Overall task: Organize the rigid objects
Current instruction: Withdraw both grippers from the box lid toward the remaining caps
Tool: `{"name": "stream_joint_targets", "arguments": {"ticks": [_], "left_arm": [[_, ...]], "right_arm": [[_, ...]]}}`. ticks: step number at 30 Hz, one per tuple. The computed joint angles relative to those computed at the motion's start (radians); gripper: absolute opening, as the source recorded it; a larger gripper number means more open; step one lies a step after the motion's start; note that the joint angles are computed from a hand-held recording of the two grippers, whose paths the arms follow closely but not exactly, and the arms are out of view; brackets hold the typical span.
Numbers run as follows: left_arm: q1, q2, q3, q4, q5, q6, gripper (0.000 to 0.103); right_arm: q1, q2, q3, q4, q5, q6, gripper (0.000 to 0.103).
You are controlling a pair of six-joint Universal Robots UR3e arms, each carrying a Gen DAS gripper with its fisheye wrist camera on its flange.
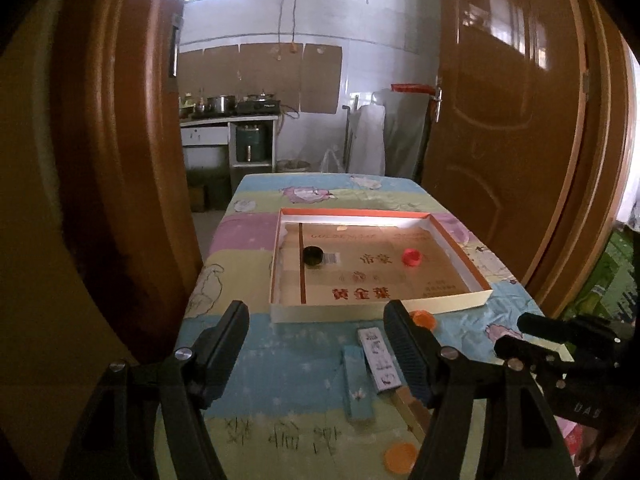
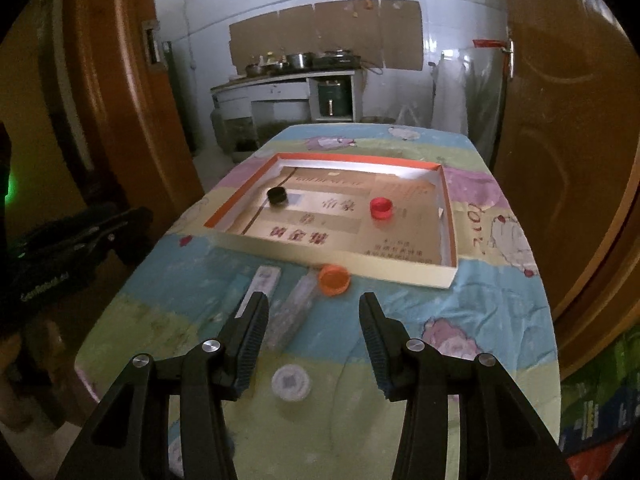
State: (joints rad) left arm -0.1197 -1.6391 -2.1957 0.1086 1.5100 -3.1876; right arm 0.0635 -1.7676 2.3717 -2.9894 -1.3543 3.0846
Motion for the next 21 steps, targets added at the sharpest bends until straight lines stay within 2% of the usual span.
{"name": "stream_joint_targets", "arguments": {"ticks": [14,21], "left_arm": [[-0.031,0.167,-0.184,0.015,0.020,-0.016,0.069],[-0.040,0.190,-0.258,0.054,0.027,-0.023,0.069]], "right_arm": [[0.059,-0.258,0.168,0.089,0.001,-0.010,0.052],[0.187,-0.224,0.226,0.000,-0.058,0.005,0.055]]}}
